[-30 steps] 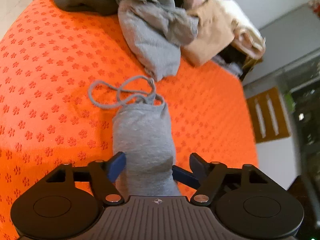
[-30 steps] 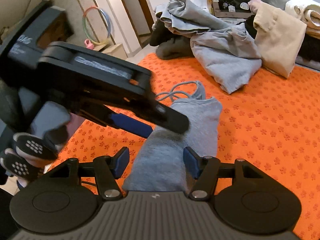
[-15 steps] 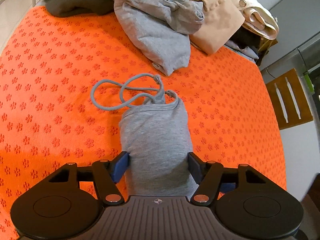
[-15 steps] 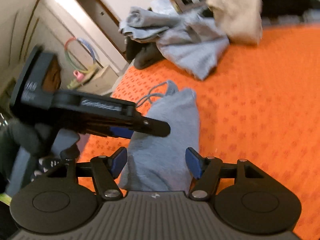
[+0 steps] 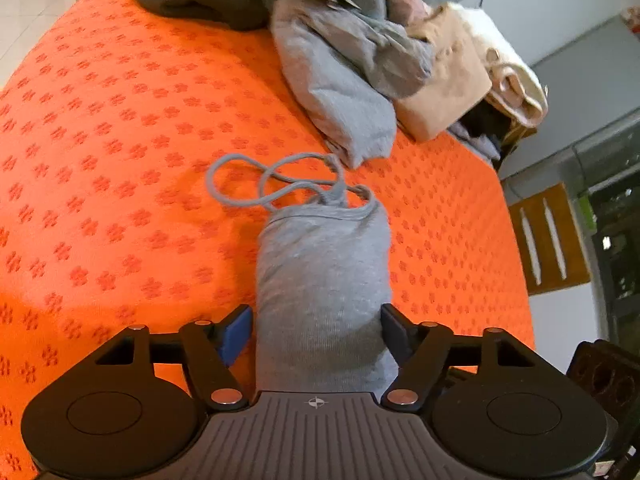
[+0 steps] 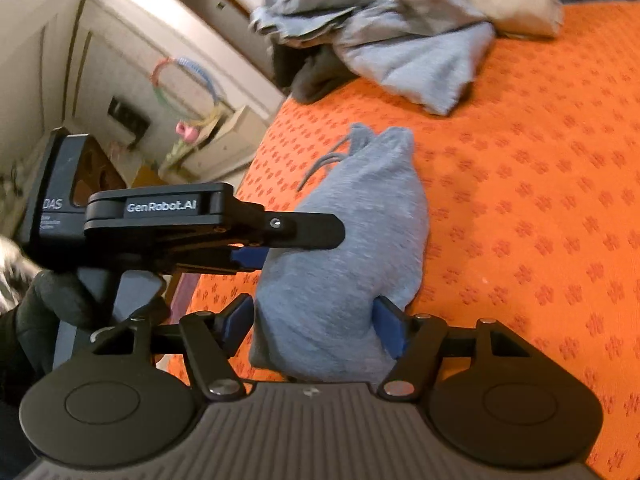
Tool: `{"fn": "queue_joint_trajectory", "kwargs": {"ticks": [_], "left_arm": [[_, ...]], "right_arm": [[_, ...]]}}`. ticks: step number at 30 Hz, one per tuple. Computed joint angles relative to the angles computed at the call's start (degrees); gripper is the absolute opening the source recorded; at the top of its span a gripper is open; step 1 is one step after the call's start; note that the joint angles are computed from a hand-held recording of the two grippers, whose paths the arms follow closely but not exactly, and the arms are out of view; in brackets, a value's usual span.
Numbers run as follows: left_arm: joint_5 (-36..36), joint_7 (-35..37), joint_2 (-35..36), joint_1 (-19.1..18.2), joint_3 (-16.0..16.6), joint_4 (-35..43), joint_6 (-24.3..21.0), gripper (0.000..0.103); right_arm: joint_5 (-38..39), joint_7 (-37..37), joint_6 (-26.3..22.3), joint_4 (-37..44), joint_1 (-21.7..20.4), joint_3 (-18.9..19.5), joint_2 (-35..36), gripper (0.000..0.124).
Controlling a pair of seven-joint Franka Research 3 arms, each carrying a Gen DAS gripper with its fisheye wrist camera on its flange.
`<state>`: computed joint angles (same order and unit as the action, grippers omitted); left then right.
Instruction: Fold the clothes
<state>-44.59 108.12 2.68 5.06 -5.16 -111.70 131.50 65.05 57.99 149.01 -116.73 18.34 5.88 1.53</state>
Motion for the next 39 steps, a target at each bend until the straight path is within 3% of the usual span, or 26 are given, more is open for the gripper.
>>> {"fn": "queue_joint_trajectory", "kwargs": {"ticks": [5,12,17,28,35,39], "left_arm": [[-4.68,0.94,-0.73,1.46,1.24,-1.59,0.49,0.073],[-4.19,2.3,-1.43,2.49,2.04,-2.12,1.25,0.074],[-6.34,3.67,-0.42,3.4,2.45,-0.09,-2.71,0.074],[3.21,1.45,1.78,2.11,0.37,2.42,-4.69,0.08],[11.59,0.44,2.31,0.35,-0.83,3.8,-2.55,0.082],[18.91,-0.92,1.81,-1.49,-1.61,3.08,0.74,0.081]], "right_arm": [[-5.43,-1.44,-0.26,2.19,0.75,0.55,0.48,0.071],[-8.85,-1.7,-2.81,6.22,0.99,1.17,3.24,0.072],[-9.21,-2.44,-3.56,7.75,0.94,1.91,4.51,0.072],[-5.18,-6.61,-2.57,7.33,1.0,2.57,4.33,0.076],[-2.62,-9.35,-2.76,6.99,0.9,2.42,4.2,0.08],[-6.6,-8.64,-3.42,5.9,1.0,1.87,2.89,0.079]]}}
